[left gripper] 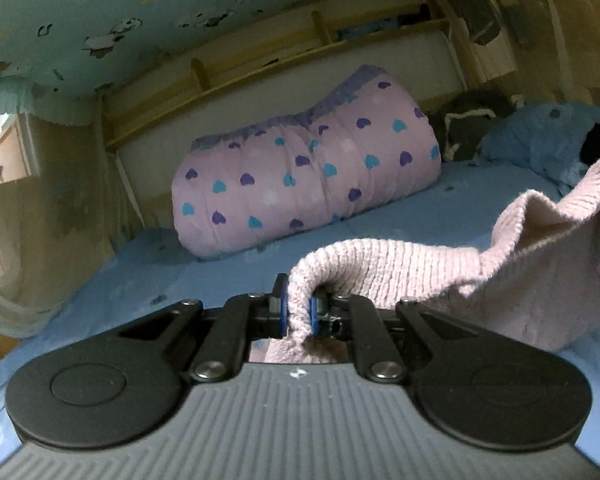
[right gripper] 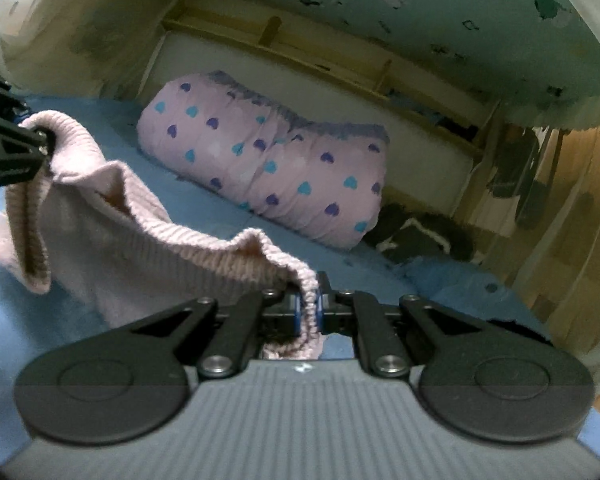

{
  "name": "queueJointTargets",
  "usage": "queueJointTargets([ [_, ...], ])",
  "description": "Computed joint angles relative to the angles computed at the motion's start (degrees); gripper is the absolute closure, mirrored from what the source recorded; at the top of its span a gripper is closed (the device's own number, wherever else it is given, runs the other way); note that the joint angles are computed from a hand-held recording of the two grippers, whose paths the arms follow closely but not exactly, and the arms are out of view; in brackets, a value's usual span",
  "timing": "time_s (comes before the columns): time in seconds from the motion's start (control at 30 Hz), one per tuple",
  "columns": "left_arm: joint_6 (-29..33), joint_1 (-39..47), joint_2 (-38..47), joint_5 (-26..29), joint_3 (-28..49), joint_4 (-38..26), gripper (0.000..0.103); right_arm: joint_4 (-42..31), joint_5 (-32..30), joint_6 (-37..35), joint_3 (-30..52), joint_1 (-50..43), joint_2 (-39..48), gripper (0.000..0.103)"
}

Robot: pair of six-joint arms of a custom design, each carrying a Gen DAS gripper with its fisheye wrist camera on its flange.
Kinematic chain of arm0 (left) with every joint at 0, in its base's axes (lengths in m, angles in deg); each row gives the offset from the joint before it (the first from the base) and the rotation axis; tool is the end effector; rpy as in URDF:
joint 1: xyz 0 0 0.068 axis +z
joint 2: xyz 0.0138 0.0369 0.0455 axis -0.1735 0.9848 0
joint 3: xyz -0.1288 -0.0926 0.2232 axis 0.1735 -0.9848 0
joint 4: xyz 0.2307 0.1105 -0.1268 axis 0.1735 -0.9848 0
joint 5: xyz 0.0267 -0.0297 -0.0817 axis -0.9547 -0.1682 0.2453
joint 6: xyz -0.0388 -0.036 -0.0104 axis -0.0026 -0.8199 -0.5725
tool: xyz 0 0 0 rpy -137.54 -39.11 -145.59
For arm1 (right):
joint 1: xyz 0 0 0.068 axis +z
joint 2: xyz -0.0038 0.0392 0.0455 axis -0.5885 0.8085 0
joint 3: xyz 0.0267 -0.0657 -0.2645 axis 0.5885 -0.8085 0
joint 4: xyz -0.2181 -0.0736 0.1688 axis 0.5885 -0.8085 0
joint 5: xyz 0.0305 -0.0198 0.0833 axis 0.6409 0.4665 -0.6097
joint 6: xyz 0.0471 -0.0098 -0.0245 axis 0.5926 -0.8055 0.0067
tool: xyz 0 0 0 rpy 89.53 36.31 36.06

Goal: Fold small clothes
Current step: 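Lift the hem with both tools and fold it over toward the collar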

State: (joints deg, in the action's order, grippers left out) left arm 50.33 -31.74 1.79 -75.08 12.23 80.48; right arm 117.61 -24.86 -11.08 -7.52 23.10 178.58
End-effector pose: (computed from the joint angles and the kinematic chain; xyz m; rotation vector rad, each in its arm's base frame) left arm 0.2404 -0.0820 0.2364 0.3469 1.7613 0.2803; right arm 0.1901 0.2553 0.1624 -0.2671 1.6844 -0.4020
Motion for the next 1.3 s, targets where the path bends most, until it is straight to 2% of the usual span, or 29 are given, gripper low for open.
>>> queueJointTargets([
  [0.17, 0.3, 1.7, 14.9, 1.0, 9.1, 5.7, 0.091, 6.8, -3.8, -6.8, 3.6, -5.9, 4.2, 0.094],
  [0.33, 1.7, 3.8, 29.6, 2.3, 18.2, 9.5, 0.091, 8.3, -8.4, -8.9, 9.0, -11.6, 10.2, 0.094],
  [0.43, 0.7, 5.1, 37.8, 3.7, 24.8, 8.1, 0.091, 8.4, -10.8, -9.3, 12.9, -14.7, 15.1, 0.094],
  [0.6, -0.8, 6.4, 49.8, 5.0, 34.3, 6.2, 0.091, 4.1, -14.8, -5.3, 19.0, -18.7, 21.9, 0.094],
  [0.77, -2.1, 7.4, 58.6, 6.2, 42.0, 2.8, 0.091, 0.0, -18.2, -2.7, 24.8, -21.7, 28.0, 0.094],
  [0.87, -3.1, 7.8, 61.7, 6.8, 44.8, 0.5, 0.09, -2.6, -19.6, -1.4, 28.0, -23.2, 31.2, 0.093],
  [1.0, -2.4, 7.8, 61.9, 6.8, 44.6, -0.5, 0.089, -9.5, -22.2, 5.4, 31.1, -24.4, 34.0, 0.091],
  [1.1, -3.0, 8.5, 59.1, 8.8, 42.9, -1.8, 0.078, -11.2, -24.5, 8.4, 31.3, -25.1, 34.0, 0.091],
  [1.17, -3.3, 9.0, 56.4, 9.8, 41.3, -3.0, 0.066, -13.7, -27.1, 11.3, 30.9, -25.9, 32.1, 0.09],
  [1.23, -3.2, 9.5, 53.5, 10.8, 39.4, -3.7, 0.059, -15.5, -30.2, 15.7, 30.0, -27.0, 30.1, 0.081],
  [1.3, -3.1, 10.0, 50.7, 11.9, 37.6, -4.5, 0.057, -16.6, -32.4, 19.7, 28.9, -28.0, 28.2, 0.072],
])
